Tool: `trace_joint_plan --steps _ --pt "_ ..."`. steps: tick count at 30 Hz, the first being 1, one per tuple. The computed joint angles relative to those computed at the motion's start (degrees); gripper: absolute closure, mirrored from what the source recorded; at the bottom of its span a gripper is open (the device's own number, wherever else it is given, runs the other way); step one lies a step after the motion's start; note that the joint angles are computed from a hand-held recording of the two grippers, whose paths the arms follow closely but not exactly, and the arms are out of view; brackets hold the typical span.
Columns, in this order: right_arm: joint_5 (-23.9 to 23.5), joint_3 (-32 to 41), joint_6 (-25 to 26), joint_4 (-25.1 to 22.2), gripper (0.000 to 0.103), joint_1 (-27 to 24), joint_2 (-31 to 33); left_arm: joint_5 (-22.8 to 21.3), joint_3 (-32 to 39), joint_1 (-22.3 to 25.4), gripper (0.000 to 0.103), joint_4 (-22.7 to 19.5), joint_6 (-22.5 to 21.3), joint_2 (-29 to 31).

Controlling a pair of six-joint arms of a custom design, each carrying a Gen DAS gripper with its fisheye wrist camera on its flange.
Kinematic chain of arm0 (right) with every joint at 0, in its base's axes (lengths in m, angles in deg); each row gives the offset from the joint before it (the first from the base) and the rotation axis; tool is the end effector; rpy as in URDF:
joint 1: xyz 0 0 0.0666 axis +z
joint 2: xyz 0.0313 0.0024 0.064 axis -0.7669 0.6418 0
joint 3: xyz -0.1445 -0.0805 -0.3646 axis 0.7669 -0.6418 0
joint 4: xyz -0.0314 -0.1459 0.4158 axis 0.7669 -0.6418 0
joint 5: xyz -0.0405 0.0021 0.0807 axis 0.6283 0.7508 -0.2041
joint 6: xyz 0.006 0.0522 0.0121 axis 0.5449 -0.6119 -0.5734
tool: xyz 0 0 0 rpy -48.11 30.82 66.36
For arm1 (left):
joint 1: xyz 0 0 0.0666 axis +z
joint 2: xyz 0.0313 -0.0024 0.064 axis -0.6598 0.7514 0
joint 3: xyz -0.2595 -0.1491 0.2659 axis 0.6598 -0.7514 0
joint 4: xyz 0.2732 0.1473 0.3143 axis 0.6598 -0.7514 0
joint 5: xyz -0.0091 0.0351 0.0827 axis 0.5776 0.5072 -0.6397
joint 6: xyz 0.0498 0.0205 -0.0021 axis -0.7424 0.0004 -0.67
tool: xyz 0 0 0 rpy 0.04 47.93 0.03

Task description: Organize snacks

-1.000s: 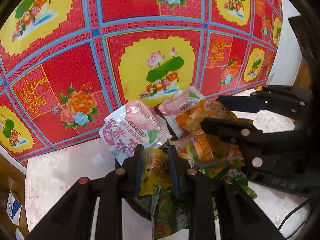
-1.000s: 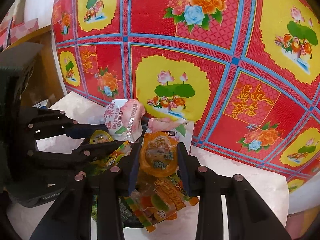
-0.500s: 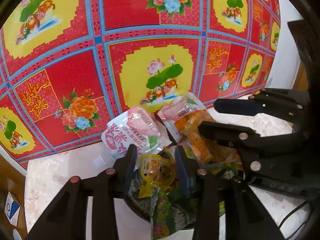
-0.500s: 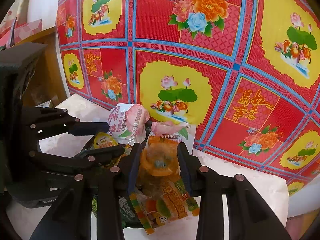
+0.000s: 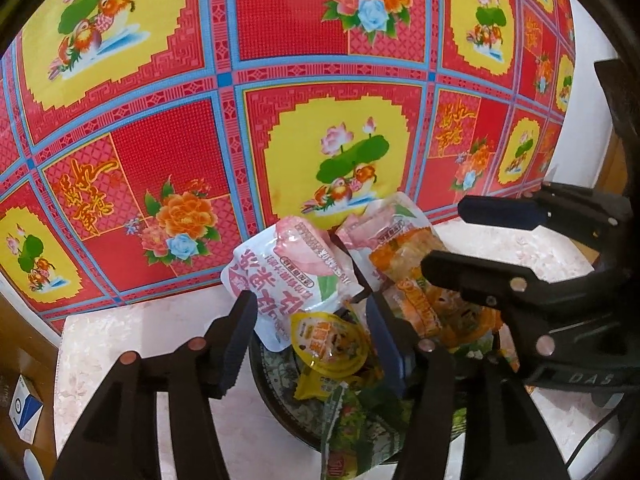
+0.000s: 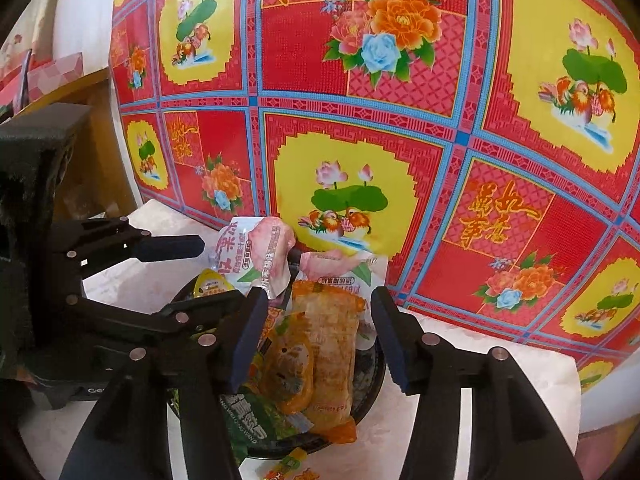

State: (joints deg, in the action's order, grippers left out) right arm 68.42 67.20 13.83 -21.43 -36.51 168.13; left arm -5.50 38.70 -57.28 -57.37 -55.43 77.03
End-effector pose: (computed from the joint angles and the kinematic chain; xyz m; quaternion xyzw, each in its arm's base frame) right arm 0.5944 0.1340 0.4943 0.0236 0.9148 -0.0315 0.4019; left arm 0.6900 -0.2132 0.4591 0.3902 0.8208 -0.1616 0.3846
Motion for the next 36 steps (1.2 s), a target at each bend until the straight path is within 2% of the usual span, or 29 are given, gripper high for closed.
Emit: trace_joint_plan --steps 4,7,10,11,14,21,23,24,25,26,29,31,36 --pt "-0.5 0.4 -0.2 -1.1 0.048 -0.1 0.0 1.0 0.0 -0.1 0.035 -0.2 0.0 0.0" --pt "-2.5 -0.8 1.8 -2.1 0.047 -0.4 -2.4 0.9 -1.0 -0.4 0.035 0.8 -0.5 -0.7" --pt "-5.7 -5.6 6.0 -1.3 0.030 -0.7 -7.5 1.4 -1.5 -0.6 0.035 0.5 -1.2 -1.0" --pt "-7.7 -7.8 6.7 -1.1 0.028 -1.0 -9.5 1.5 -1.5 -0.6 0.035 0.2 -1.2 -1.0" --pt "-12.7 -12.6 8.4 -2.5 0.028 -1.8 -13.1 1.5 -1.3 -0.7 0.035 0.0 -1.1 -0.9" --pt "-15.9 -15.9 8.2 -5.4 0.028 -3.2 -12.2 2.0 -2.2 -1.0 0.035 0.4 -1.9 -1.5" --pt "-15.6 -15.9 8.7 -6.6 0.032 -3.1 -11.3 1.8 -2.4 -1.0 0.035 0.6 -1.9 -1.6" --pt "-14.9 -16.5 9.2 -6.1 0.039 -2.9 -11.5 1.5 -2.5 -1.0 0.035 0.9 -1.8 -1.6" --pt "-14.8 -17.2 9.9 -5.4 0.052 -2.6 -12.1 1.2 -2.5 -1.0 0.035 1.0 -1.9 -1.6" --pt "-15.4 -17.4 9.9 -5.3 0.057 -2.6 -12.4 0.7 -2.5 -1.1 0.035 1.1 -1.9 -1.6" --pt "-13.9 -18.4 9.6 -4.3 0.063 -2.3 -13.7 0.1 -2.5 -1.1 0.035 1.4 -1.8 -1.5" --pt "-14.4 -18.7 9.2 -3.6 0.063 -2.3 -14.5 0.4 -2.7 -0.9 0.035 1.4 -1.8 -1.7" --pt "-15.9 -16.6 6.5 3.0 0.063 -2.6 -15.5 0.6 -2.9 -0.8 0.035 1.5 -1.8 -2.0"
